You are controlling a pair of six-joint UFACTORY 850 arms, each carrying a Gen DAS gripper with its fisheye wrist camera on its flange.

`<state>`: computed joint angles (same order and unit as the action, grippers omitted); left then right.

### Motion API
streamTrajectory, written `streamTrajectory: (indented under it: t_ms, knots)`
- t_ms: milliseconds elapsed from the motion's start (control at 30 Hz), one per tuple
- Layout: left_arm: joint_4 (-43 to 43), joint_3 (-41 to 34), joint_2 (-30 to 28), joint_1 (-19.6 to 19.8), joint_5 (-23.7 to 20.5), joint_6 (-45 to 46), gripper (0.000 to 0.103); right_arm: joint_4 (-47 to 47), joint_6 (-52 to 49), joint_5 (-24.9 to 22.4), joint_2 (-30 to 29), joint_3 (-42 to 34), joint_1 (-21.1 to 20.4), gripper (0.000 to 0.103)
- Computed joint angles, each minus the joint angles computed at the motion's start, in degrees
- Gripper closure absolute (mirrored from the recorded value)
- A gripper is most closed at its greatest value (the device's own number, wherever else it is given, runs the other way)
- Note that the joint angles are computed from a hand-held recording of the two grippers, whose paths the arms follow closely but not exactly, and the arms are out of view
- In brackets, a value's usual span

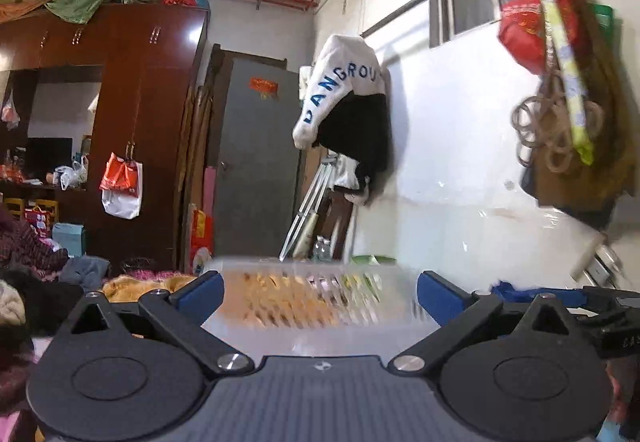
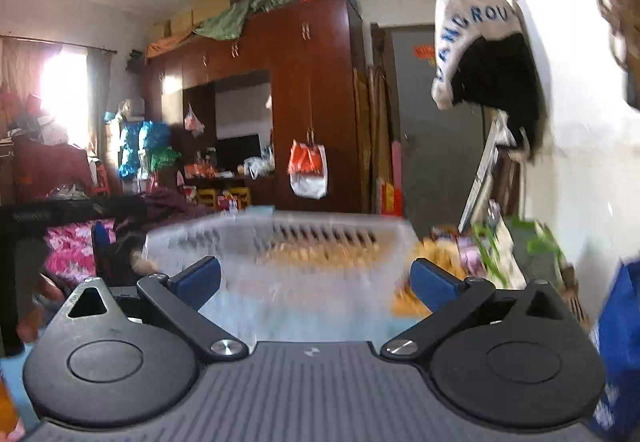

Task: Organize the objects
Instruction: 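Carry both packages over the white basket and open both tools to drop them, then grasp the red gift box with the left tool while the right tool grasps a purple-wrapped box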

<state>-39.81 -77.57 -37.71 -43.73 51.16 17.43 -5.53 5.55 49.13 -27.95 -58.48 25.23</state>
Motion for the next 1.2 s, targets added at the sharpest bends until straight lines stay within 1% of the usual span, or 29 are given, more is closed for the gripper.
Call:
streamTrajectory:
  t_ms: [67,100,133,167,233,267,300,367,433,467,567,667,700,733,767,800,833,867,900,1000,1067,1200]
  knots:
    - [-5.52,2.09,0.55,-1.51,-0.82,3.06,0.000,5.63,-2.57,0.79,0.51,3.50,0.41,0.000]
    - [-7.16,3.66,0.72,-2.49,0.28,3.75,0.000,7.11,-2.81,0.52,0.63,4.44,0.44,0.000]
    - [-6.69,5.56,0.90,-3.33,1.83,2.46,0.000,7.10,-1.42,0.66,0.83,5.77,0.14,0.000]
    - [-6.17,6.78,1.07,-3.86,2.59,1.16,0.000,5.51,1.01,-0.31,1.01,6.37,-0.47,0.000]
    - [-4.80,9.26,1.39,-4.98,4.13,-2.72,0.000,-0.57,7.80,-3.55,1.20,6.06,-2.07,0.000]
    - [-3.86,9.99,1.43,-5.24,4.32,-4.05,0.000,-2.75,8.90,-4.51,1.42,5.78,-2.52,0.000]
    - [-3.31,10.49,1.50,-5.45,4.08,-4.15,0.000,-3.36,7.80,-6.42,1.51,4.98,-2.48,0.000]
    - [-5.07,10.56,1.37,-5.98,3.88,-1.86,0.000,-2.01,4.17,-10.32,1.25,3.39,-1.88,0.000]
    - [-5.09,10.59,1.37,-6.03,3.38,-1.32,0.000,-4.56,4.13,-11.61,1.12,2.86,-1.84,0.001]
    - [-4.09,11.03,1.47,-5.79,3.04,-2.32,0.000,-4.06,2.57,-11.96,1.10,2.86,-1.61,0.002]
    - [-1.80,10.96,1.41,-5.15,1.85,-3.96,0.000,1.25,-3.66,-15.74,0.67,1.30,-0.40,0.010]
    - [-0.82,10.41,0.99,-4.87,0.17,-4.15,0.000,1.44,-5.50,-17.38,0.36,0.76,-0.31,0.013]
    - [-0.76,10.21,0.81,-4.88,-0.03,-3.80,0.000,2.08,-6.37,-18.12,0.06,0.30,-0.16,0.017]
    - [-1.21,9.79,0.55,-4.96,-0.29,-2.74,0.000,2.80,-7.12,-18.65,-0.19,0.13,-0.06,0.028]
    - [-1.89,9.16,0.19,-4.99,-0.56,-1.41,0.002,2.90,-7.27,-19.17,-0.41,-0.15,-0.06,0.035]
    - [-2.02,8.75,-0.08,-4.97,-0.96,-0.93,0.005,2.41,-6.92,-19.12,-0.57,-0.22,-0.15,0.041]
    - [-2.12,8.32,-0.27,-4.89,-1.58,-0.70,0.015,1.56,-6.37,-18.47,-0.46,0.08,-0.30,0.041]
    - [-2.09,8.18,-0.37,-4.89,-1.70,-0.82,0.030,0.79,-5.84,-17.72,-0.35,0.44,-0.44,0.041]
    - [-2.29,8.05,-0.46,-4.97,-1.74,-0.76,0.037,0.11,-5.29,-17.24,-0.29,0.57,-0.59,0.042]
    - [-1.13,8.88,-0.28,-5.20,-0.29,-1.72,0.038,-0.76,-4.24,-14.52,-0.10,1.46,-0.86,0.042]
    - [0.19,9.91,0.15,-5.39,1.65,-3.44,0.038,-0.88,-3.71,-12.64,0.01,2.05,-0.97,0.042]
    - [-0.24,11.44,0.93,-5.98,5.32,-3.89,0.038,0.24,-3.31,-7.83,0.19,3.49,-1.01,0.042]
